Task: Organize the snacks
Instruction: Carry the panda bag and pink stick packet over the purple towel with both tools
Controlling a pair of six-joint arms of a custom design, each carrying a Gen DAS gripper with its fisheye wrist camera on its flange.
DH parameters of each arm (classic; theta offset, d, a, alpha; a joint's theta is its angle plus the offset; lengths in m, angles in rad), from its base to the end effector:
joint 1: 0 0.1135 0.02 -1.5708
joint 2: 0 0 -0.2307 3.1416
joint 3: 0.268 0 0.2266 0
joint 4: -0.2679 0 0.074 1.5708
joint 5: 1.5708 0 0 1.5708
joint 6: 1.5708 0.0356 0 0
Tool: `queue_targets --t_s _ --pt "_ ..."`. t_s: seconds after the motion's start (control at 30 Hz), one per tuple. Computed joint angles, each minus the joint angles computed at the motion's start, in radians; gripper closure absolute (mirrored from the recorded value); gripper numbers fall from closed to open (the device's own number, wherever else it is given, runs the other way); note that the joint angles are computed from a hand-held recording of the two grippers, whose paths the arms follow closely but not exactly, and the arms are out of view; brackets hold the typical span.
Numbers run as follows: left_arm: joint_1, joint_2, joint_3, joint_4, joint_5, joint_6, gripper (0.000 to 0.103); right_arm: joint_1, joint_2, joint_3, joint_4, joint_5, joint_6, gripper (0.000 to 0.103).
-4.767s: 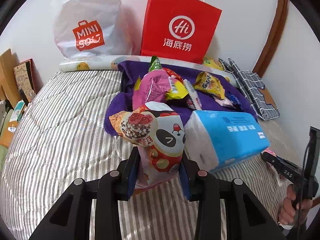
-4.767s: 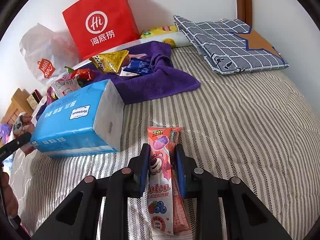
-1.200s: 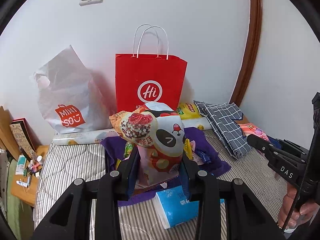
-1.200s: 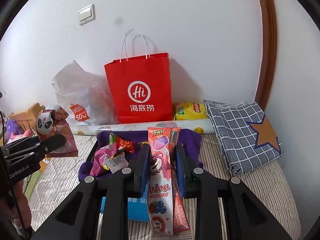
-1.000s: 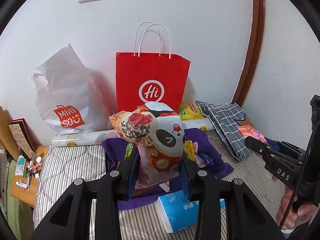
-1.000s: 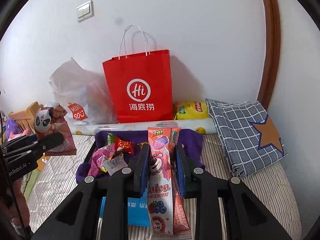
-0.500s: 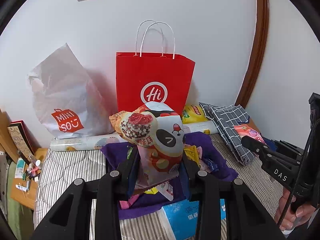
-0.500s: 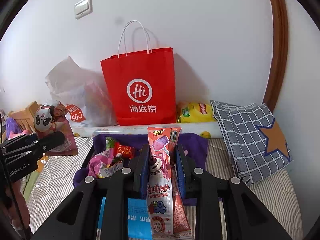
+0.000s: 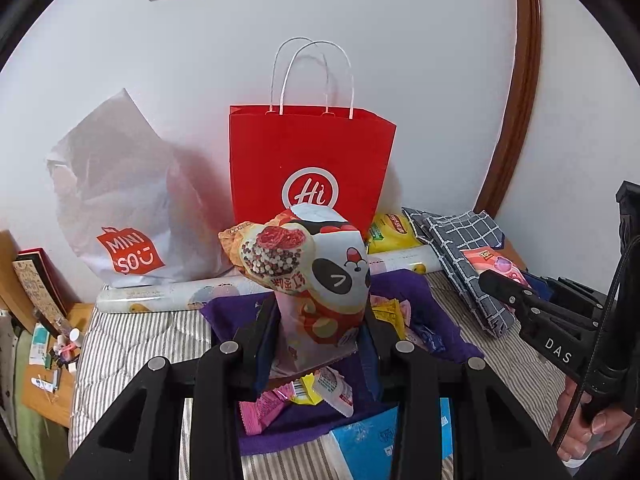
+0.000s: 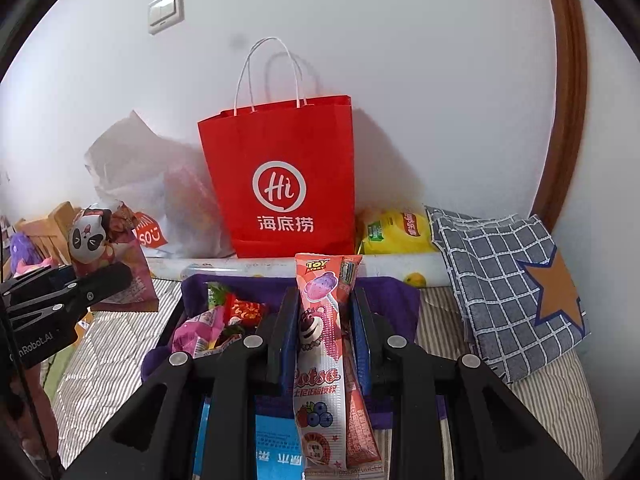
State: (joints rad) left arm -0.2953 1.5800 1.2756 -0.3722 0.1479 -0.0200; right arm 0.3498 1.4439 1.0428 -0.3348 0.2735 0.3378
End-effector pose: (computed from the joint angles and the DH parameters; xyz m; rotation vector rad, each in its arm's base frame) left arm 0.3178 -0.1021 0.2676 0.3894 2.2263 -0.3353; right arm 0.2811 0.0923 0.2396 0.1249 2.2704 0.0453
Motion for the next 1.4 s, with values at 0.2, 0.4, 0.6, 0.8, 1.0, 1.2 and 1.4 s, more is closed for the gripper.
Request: queue_targets --t_s 0.2,0.4,0.6,0.8,1.0,1.2,1.4 --pt "0.001 0.048 0.038 0.006 0.006 0.01 0.068 -0.011 0.048 0.027 0.018 -0.008 -0.012 0.078" --pt "0.003 0.096 0.073 0.009 0.01 0.014 0.068 -0.027 0.097 0.046 0.039 -0.023 -0.027 0.078" --pt "0.003 0.153 0.115 0.011 0.009 0.014 0.068 -0.047 0.147 0.067 0.058 -0.042 -0.04 0.078" --pt "-0.002 0.206 0.16 0.007 0.002 0.017 0.068 -0.068 0.203 0.102 0.063 -0.056 -0.058 0.078" --pt "-0.007 0.25 0.199 -0.003 -0.01 0.027 0.068 -0.089 0.239 0.119 0.072 -0.07 -0.076 0.078" --pt "-0.013 0.28 0.227 -0.009 -0.019 0.031 0.068 -0.106 0.264 0.133 0.076 -0.076 -0.092 0.078" --pt "-0.016 0.307 0.257 -0.018 -0.022 0.036 0.068 -0.121 0.281 0.142 0.08 -0.08 -0.102 0.078"
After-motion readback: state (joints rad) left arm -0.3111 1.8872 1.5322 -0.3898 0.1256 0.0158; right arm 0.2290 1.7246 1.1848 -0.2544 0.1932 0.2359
